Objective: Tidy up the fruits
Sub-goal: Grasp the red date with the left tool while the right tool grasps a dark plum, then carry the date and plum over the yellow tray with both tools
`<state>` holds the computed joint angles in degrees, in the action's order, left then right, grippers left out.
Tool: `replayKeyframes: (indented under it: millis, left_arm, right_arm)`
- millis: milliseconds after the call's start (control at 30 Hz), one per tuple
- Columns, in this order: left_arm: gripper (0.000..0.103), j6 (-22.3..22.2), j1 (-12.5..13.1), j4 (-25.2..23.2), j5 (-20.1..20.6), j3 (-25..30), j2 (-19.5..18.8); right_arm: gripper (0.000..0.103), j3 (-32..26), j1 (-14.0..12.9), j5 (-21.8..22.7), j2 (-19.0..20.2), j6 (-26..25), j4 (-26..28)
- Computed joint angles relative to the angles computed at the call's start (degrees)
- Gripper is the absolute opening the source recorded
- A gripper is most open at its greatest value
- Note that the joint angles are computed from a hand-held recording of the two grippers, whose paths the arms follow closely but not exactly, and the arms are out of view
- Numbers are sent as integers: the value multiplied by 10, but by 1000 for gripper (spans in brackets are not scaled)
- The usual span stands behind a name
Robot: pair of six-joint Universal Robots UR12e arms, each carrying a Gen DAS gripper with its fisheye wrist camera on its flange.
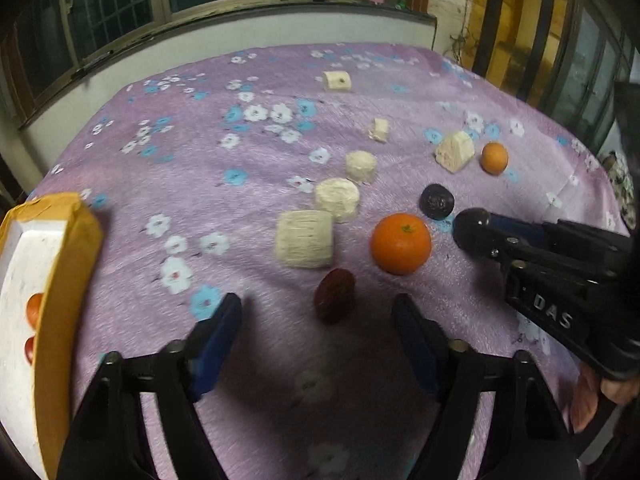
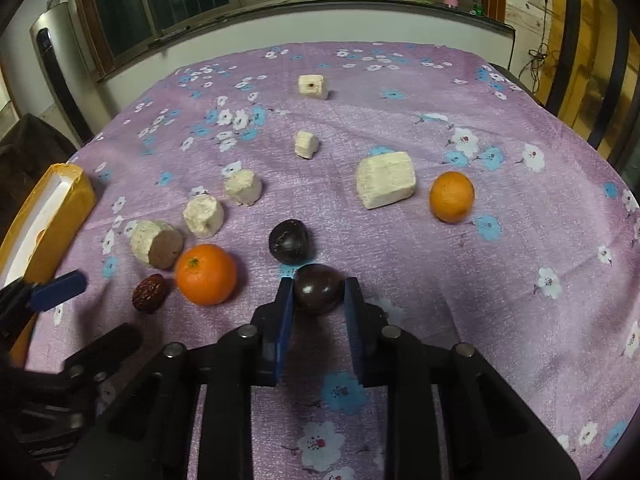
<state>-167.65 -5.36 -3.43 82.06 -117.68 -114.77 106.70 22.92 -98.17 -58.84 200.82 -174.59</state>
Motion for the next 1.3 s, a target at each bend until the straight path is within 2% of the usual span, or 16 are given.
replayKeyframes:
  millis: [33, 100, 233, 400, 667, 1000, 1300]
  left_arm:
    - [62, -1, -1, 7, -2, 0, -2]
    - [42, 1, -1, 17, -10, -1, -5]
    - [18, 14, -2, 32, -21, -4, -6]
    - [18, 20, 5, 18, -35, -11, 5]
    - [18, 21, 25, 46, -52, -54, 43]
    - [18, 11, 59, 64, -60, -105, 86]
    - [18, 5, 97, 92, -61, -138, 114]
  right_arm:
    - [24, 1, -1, 3, 0, -2, -4]
    - [24, 3, -1, 5, 1, -8, -11]
    - [23, 7, -4, 14, 1, -13, -22]
    - [23, 8, -4, 13, 1, -14, -26]
    - [23, 12, 5, -17, -10, -7, -28]
    - [23, 52, 40, -60, -51, 6, -49]
    - [23, 58, 74, -77, -62, 13, -63]
